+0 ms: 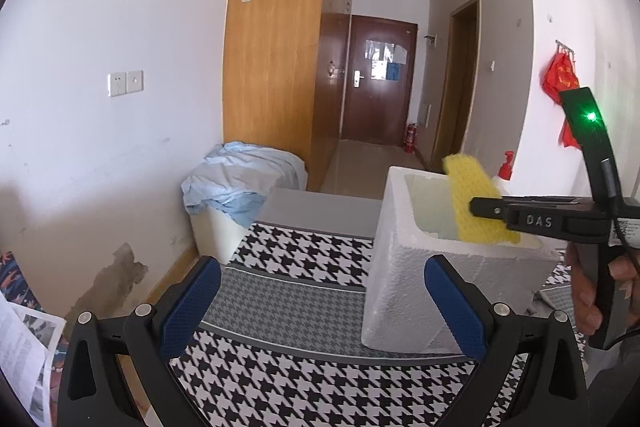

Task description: Organize soft objects

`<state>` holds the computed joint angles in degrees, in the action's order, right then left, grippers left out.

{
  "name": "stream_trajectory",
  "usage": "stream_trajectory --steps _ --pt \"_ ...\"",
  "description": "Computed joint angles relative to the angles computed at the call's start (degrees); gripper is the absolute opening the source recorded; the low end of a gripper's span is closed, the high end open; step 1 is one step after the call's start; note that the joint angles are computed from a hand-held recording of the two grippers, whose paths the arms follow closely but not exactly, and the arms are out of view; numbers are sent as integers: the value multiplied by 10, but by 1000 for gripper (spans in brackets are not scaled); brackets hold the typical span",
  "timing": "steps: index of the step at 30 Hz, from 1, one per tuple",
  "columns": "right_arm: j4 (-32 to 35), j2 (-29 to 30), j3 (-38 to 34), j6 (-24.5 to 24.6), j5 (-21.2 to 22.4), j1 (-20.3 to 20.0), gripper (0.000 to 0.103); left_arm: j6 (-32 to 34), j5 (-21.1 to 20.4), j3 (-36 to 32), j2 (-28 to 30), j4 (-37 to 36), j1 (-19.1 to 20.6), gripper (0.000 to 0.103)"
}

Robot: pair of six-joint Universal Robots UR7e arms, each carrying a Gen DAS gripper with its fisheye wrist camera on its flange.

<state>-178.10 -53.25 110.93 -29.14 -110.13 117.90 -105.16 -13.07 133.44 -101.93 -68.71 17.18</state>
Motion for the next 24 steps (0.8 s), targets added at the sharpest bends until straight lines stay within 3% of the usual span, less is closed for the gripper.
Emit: stream_trajectory --steps 2,5,11,24 --pt "-7 1 2 -4 0 -1 60 3 3 -1 2 1 -1 102" --pt "-23 1 10 -27 -2 3 73 2 7 -5 7 6 -2 102" --pt "-42 -10 25 -31 12 4 80 23 7 -5 13 -15 3 102" --pt "-66 -51 62 -35 33 -4 80 24 3 -17 34 -27 8 102"
